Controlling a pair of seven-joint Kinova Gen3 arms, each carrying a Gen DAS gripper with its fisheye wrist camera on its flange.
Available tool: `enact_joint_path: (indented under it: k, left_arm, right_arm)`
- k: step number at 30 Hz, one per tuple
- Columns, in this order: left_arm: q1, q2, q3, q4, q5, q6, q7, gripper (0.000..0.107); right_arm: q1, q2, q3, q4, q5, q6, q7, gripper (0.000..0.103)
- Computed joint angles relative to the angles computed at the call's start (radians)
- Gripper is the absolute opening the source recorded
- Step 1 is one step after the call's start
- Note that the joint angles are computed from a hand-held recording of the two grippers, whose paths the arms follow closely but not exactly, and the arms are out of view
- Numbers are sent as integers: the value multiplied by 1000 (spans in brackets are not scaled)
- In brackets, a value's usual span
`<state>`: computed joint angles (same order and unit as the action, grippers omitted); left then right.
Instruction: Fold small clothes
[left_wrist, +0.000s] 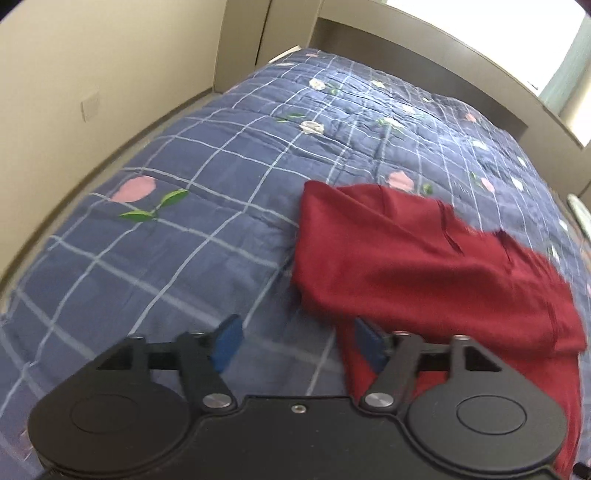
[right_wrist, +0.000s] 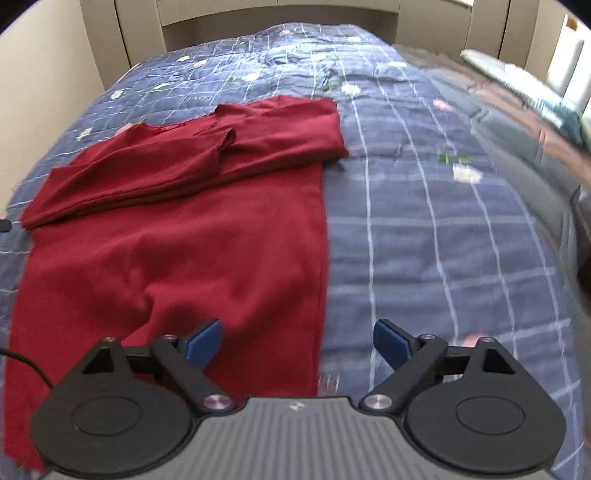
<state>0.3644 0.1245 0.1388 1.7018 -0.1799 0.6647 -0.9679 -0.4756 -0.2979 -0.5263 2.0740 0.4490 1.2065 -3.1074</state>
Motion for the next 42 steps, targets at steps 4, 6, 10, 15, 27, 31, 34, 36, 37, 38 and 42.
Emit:
enact_joint_path:
  k: [4,6,10,15,27,31,34,36,37,38,42]
  left_arm:
    - [78,-75,38,46,-131,90,126,92]
    - [104,-111,74,78,-170,128,187,97]
    - [134,-159,138,121,-131,226,239,99]
    - [156,-188,177,173,-33,287,277,91]
    - [242,-161,257,107,-90,413,388,3]
    - [300,-153,273,62,-185,498,473,3]
    - [302,-178,262,52,-184,531,474,3]
    - [296,-204,260,53,-178,533,460,3]
    - [291,-214,262,53,-174,531,450,3]
    - [286,-218,267,51,-172,533,444,3]
    - [280,-197,289,51,-177,539,451,3]
  right_arm:
    - [-16,-70,-4,30,-88,-33,8,95]
    - [-11,-96,-14,44,-133,-49,21,95]
    - [-4,-161,-29,81,-224,-94,49,93]
    - [25,-217,-62,121,-295,-137,84,81]
    - [81,-320,-47,140,-382,-172,302,9]
    - [102,-376,-31,83,-383,-61,399,8]
    - [113,-413,-3,46,-383,31,476,8]
    - [115,-437,21,32,-385,73,529,8]
    - [116,-446,33,27,-385,86,555,8]
    - [117,-448,42,25,-388,92,580,8]
    - [147,-424,30,39,-414,71,653,8]
